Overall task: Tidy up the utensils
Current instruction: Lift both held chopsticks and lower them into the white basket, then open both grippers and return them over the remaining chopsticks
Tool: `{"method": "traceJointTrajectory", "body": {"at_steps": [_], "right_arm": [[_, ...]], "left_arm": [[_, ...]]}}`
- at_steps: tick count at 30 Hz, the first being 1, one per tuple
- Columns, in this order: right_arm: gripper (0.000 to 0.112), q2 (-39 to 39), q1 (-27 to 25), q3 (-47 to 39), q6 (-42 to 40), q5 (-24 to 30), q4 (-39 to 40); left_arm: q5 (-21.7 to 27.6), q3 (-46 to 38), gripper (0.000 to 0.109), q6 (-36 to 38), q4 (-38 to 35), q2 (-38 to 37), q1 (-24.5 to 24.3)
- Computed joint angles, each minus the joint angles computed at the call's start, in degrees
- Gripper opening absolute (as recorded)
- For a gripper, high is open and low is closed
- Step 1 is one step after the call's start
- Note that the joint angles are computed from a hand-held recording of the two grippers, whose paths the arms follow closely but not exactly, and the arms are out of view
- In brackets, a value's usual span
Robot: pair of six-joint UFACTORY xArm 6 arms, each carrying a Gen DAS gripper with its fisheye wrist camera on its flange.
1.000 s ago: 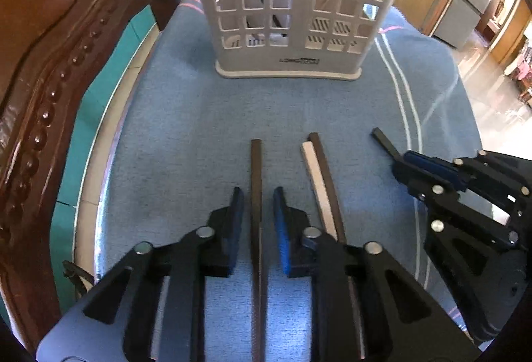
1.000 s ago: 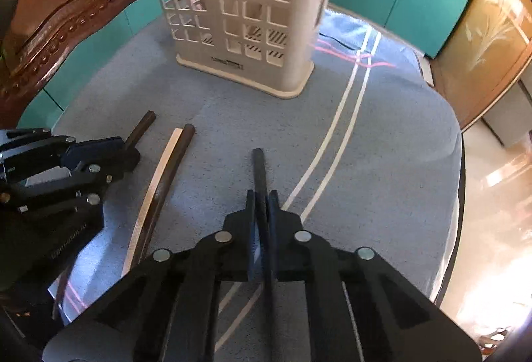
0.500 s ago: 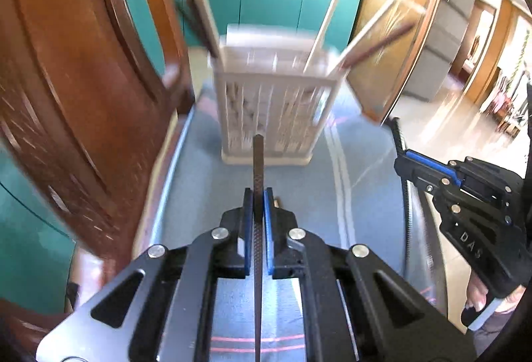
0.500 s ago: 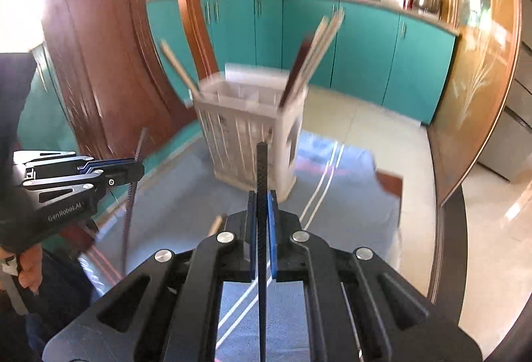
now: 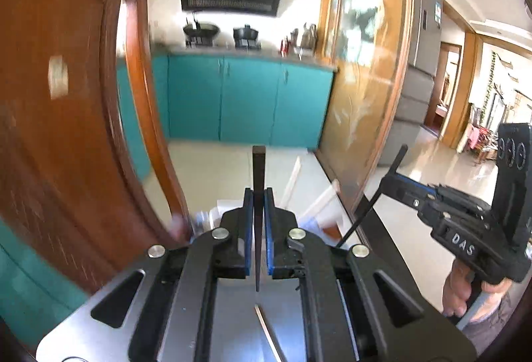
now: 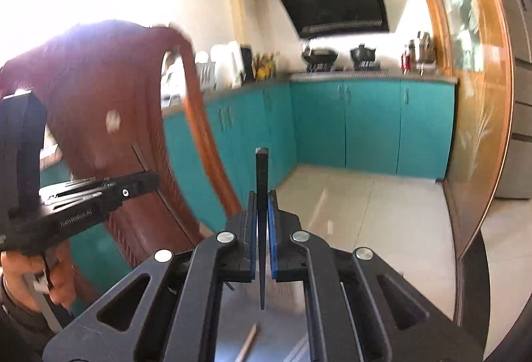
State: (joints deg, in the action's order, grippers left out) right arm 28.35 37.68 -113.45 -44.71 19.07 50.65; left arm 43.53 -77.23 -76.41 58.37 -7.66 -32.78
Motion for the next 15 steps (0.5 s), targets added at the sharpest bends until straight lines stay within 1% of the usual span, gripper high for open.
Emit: {"method": "traceJointTrajectory", "body": {"at_steps": [2,3,4,5,6,8,10,12,14,15], "right_arm": [[0.007,4.16,0.16,-6.85,3.25,-1.00,-1.11],[0.007,5.71,0.22,-9.07,5.17,-1.65,-2.85],[0.007,9.20,0.27,-13.68,8.86,-2.44,-6.99],[0.007,11.78,0.34,-16.66,13.71,-2.84,-12.97],[0.007,13.92,0.41,-18.70,17.49,-2.83,-17.68],[0.007,16.38,0.57,-20.16,20.47,-2.07,-22.10],[0.007,17.99,0.79,-19.46,24.32,-2.44,-27.67],[0.007,18.10,1.11,-17.34,24.16,-3.60,-28.46],[0.007,18.69,1.21,-16.71,23.63,-3.81,-27.82],[0.007,18.99,1.10,-16.88,24.61,-3.39,-28.79]], "left_arm": [[-2.07,-2.94,0.007,-2.17,2.08,1.64,1.60],[-2.41,-4.19,0.007,-4.89,4.68,2.34,2.07],[-2.70,-4.94,0.007,-7.87,7.40,3.29,2.82],[-2.82,-5.56,0.007,-9.40,8.69,4.28,3.39],[-1.75,-6.56,0.007,-11.26,10.03,5.87,3.69],[-0.62,-6.96,0.007,-11.83,10.16,7.62,4.11],[0.40,-7.63,0.007,-11.12,9.58,10.61,4.45],[1.84,-7.56,0.007,-9.89,8.56,12.43,4.20],[1.84,-7.66,0.007,-8.61,7.21,13.60,4.45],[1.74,-7.43,0.007,-8.46,6.74,13.83,4.49]]}}
